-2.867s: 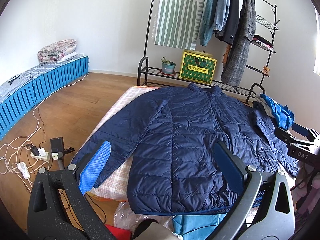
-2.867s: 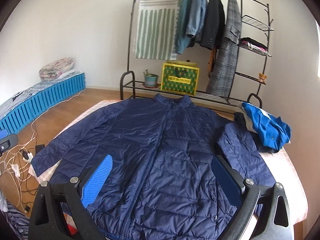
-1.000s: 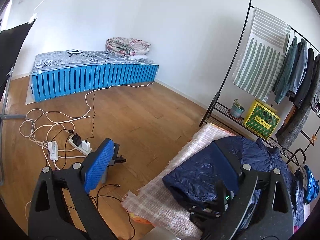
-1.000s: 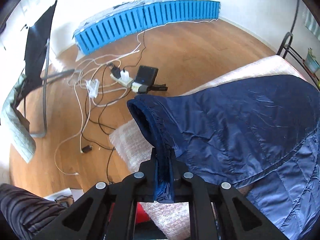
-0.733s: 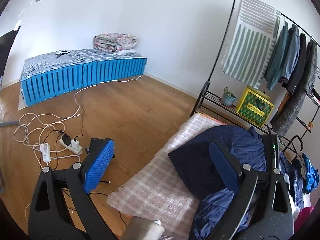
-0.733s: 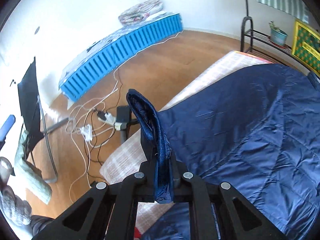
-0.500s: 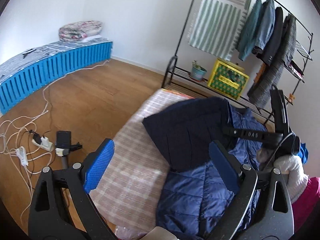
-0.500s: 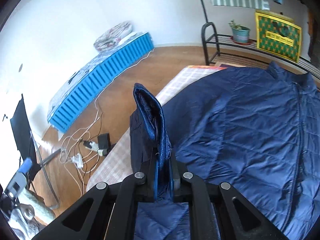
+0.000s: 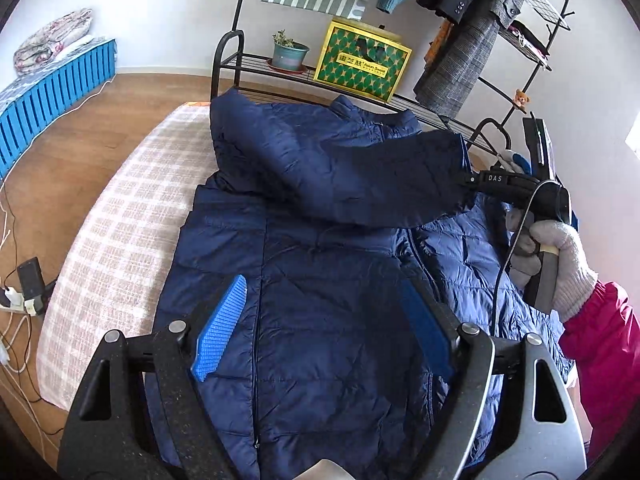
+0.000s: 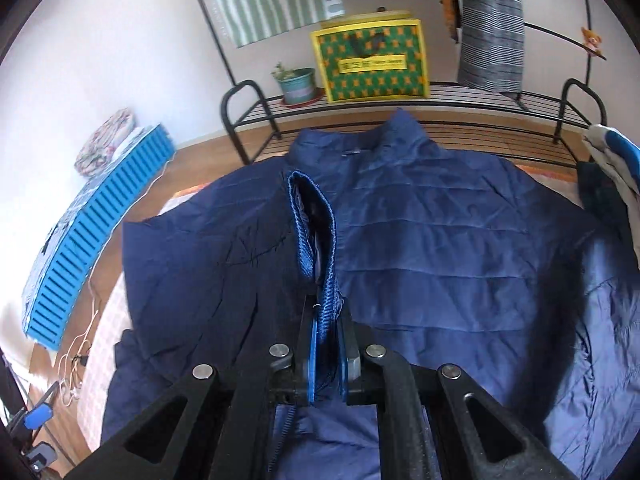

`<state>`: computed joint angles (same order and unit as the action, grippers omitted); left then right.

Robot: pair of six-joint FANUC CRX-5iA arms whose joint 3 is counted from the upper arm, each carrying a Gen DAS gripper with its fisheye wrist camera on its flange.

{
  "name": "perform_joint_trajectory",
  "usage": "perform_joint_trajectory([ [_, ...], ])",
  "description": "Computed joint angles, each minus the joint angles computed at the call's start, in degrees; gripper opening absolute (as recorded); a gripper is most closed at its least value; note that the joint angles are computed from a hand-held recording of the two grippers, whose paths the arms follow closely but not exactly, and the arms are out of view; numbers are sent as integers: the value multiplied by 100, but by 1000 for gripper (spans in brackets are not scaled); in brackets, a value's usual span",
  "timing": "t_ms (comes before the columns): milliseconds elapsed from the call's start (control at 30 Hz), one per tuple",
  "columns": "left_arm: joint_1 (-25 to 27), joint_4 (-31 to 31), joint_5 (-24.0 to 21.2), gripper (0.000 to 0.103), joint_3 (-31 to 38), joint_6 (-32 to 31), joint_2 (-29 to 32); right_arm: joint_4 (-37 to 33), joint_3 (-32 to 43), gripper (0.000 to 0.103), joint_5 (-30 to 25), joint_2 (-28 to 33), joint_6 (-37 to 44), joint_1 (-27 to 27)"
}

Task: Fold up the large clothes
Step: 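Fold the held sleeve across the jacket body with the right gripper, release, then grasp the other sleeve cuff of the jacket with the right gripper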

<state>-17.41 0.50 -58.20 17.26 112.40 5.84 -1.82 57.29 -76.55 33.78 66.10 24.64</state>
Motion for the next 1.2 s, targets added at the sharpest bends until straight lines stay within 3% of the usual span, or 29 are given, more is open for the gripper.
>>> perform_joint_trajectory([
  [133,-38,-169,-47,82,161,62,86,276,-667,5,429,-212,-188,-243],
  [267,10,-56,-68,82,146,-70,118,329,-879,5,640,-199,-233,-462],
  [500,-96,-241,-34,82,194,-109,103,633,-577,7,216,167,-260,-398],
  [567,-124,-312,-22,82,233,-85,106,699,-444,13,58,265,-267,-388],
  [633,-167,-452,-75,82,322,-15,129,807,-445,37,13,238,-339,-379],
  [667,-197,-517,-97,82,373,6,144,767,-511,38,79,157,-349,-409],
  [833,-476,-1124,-242,82,684,136,232,675,-1314,40,454,-670,-226,-524],
  [1000,-667,-1318,-151,82,761,21,233,754,-2359,47,653,-1815,-275,-679],
  [1200,-637,-734,43,82,548,-488,214,1178,-3602,53,492,-3148,-486,-826],
])
